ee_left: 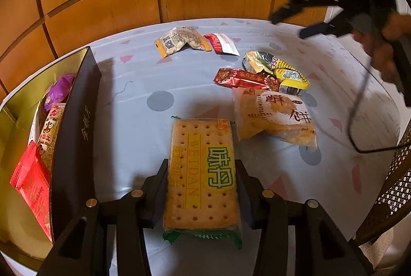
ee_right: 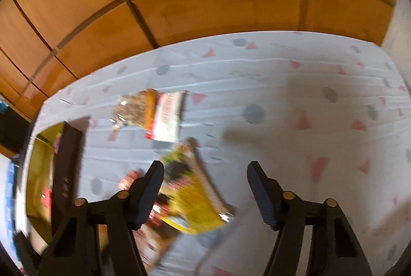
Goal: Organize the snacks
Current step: 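Hold the cracker pack in the left gripper while the right grasps the white Rosé Kiss packet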
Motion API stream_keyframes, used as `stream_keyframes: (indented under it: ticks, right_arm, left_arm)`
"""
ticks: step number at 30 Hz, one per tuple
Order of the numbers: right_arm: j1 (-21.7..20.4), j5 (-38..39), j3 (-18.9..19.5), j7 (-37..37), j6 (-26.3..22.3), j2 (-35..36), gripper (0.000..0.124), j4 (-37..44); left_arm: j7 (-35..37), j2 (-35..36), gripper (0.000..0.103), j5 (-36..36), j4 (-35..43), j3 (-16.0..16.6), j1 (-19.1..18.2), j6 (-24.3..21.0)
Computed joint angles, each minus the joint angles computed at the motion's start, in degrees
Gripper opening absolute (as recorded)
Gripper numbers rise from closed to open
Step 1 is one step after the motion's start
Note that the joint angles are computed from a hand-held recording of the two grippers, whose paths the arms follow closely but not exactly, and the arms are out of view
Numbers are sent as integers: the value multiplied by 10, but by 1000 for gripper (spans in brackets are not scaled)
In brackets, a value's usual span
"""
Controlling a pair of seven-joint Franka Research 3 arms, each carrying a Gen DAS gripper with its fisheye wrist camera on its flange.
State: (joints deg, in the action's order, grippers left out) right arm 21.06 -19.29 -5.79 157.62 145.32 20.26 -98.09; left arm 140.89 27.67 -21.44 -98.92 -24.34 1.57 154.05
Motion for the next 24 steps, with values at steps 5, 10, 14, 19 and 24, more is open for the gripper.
stream_keyframes:
  ticks: [5, 10, 14, 19, 24]
  right_arm:
    - [-13, 48, 6, -40, -22, 74, 63, 104]
    - [-16, 88, -1, -67, -65, 145, 63, 208]
    - [-18, 105, -7, -82, -99, 188, 63, 273]
    - [-25, 126, -10, -91, -128, 229, 63, 334]
    - [-28, 135, -12, -91, -142, 250, 63, 364]
  left_arm:
    - [10, 0, 47, -10, -2, -7, 7, 2]
    - [15, 2, 47, -15, -1, -9, 8, 1]
    - [18, 2, 47, -19, -2, -10, 9, 3]
    - [21, 2, 47, -22, -2, -10, 9, 4]
    - [23, 2, 47, -24, -3, -11, 10, 6]
